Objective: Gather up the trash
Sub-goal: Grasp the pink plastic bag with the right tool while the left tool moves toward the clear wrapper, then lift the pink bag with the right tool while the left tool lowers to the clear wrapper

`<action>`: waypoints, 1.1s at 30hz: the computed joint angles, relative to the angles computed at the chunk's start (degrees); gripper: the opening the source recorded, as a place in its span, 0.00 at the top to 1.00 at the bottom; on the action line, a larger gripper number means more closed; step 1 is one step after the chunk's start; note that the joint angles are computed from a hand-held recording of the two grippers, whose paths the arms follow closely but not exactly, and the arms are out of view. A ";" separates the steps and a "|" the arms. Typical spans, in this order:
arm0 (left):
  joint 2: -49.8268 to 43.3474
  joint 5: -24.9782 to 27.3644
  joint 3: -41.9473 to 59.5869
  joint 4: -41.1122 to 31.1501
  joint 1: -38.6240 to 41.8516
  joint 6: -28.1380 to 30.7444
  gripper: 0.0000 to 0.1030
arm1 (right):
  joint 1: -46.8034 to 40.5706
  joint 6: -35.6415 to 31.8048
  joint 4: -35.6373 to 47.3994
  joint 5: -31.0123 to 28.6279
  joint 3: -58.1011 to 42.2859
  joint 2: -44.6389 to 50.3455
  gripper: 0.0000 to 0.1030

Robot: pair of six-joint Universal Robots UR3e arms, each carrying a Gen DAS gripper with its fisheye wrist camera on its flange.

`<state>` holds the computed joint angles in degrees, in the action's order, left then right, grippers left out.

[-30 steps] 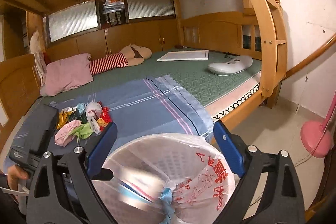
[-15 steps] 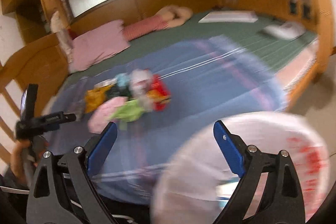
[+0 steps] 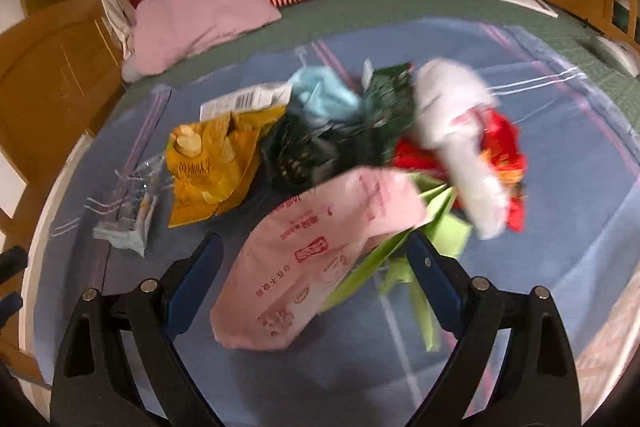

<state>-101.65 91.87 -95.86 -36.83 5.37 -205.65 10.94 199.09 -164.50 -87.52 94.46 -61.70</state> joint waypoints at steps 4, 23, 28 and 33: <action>-1.92 0.70 1.58 -0.86 -1.33 -0.98 0.04 | 1.32 -2.04 1.35 3.29 -1.61 1.54 0.48; 1.64 2.15 -3.14 -0.92 1.38 -5.68 0.04 | 5.80 -13.04 6.73 16.41 4.21 -7.53 0.57; 1.75 2.10 -3.07 -1.60 1.49 -5.61 0.04 | 4.37 -11.15 5.89 14.95 7.67 -10.07 0.50; 1.81 2.08 -3.06 -1.97 1.57 -5.60 0.04 | 2.71 -10.38 5.18 13.74 10.39 -12.22 0.47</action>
